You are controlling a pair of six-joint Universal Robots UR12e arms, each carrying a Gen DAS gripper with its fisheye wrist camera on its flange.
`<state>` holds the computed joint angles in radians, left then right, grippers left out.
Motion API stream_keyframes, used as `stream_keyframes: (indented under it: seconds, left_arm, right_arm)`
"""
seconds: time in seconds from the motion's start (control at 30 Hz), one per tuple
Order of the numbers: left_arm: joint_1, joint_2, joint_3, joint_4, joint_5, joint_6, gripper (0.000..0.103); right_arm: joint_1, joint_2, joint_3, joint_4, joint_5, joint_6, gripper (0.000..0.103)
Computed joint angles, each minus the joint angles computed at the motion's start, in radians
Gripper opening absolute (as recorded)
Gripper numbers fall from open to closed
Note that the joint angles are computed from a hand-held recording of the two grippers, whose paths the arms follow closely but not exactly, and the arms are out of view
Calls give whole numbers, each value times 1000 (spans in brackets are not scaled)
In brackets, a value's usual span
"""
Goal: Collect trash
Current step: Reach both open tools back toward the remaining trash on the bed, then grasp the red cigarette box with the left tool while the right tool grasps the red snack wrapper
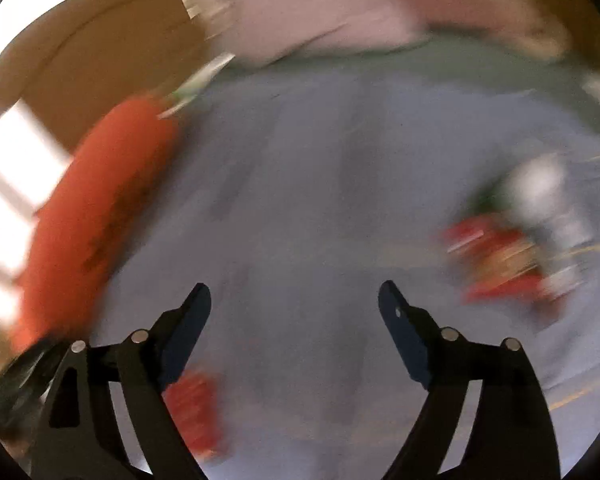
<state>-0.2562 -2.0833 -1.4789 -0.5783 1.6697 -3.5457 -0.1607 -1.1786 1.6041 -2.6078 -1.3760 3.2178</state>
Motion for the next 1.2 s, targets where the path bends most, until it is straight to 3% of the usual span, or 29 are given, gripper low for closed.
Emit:
stream_keyframes:
  seconds: [0.07, 0.1, 0.17, 0.23, 0.4, 0.43, 0.47, 0.63, 0.7, 0.73, 0.77, 0.83, 0.9, 0.97, 1.07, 1.2]
  left_arm:
    - [-3, -6, 6, -13, -34, 29, 96]
    - [-2, -12, 13, -31, -78, 56, 97]
    - [1, -21, 25, -73, -145, 83, 97]
    - [-5, -32, 39, -110, -170, 103, 97]
    - [-25, -52, 61, -157, -167, 158, 97]
    - [-29, -54, 63, -163, -164, 166, 97]
    - [-33, -59, 68, -171, -159, 175, 97]
    - [-46, -72, 82, -200, -139, 197, 97]
    - [-47, -71, 79, -199, -136, 198, 97]
    - [-47, -70, 78, -196, -136, 197, 97]
    - [-45, -69, 76, -194, -137, 193, 97]
    - [-43, -68, 74, -190, -138, 183, 97]
    - [-41, -68, 73, -190, -139, 173, 97]
    - [-39, -68, 74, -196, -144, 174, 97]
    - [-39, -67, 73, -191, -141, 162, 97]
    - [-33, -62, 65, -186, -132, 134, 97]
  right_arm:
    - [-11, 49, -55, 54, -166, 38, 84]
    - [-17, 67, -75, 95, -197, 61, 84]
    - [-21, 88, -100, 152, -205, 95, 84]
    - [-42, 87, -78, 169, -153, 107, 81]
    - [-43, 63, -26, 153, -134, 70, 50]
    - [-43, 61, -19, 151, -116, 70, 34]
    - [-49, 49, -6, 158, -82, 71, 28]
    - [-38, -19, 58, 215, -28, 1, 28]
    - [-37, -44, 72, 266, 32, -93, 29]
    - [-37, -58, 79, 287, 67, -144, 40]
    - [-36, -72, 91, 278, 79, -169, 57]
    - [-44, -114, 134, 199, 102, -178, 76]
    - [-65, -135, 160, 139, 161, -137, 77]
    - [-73, -134, 162, 113, 152, -77, 77]
    - [-57, -97, 123, 147, 104, -63, 77]
    - [-55, -61, 93, 190, 139, -69, 77]
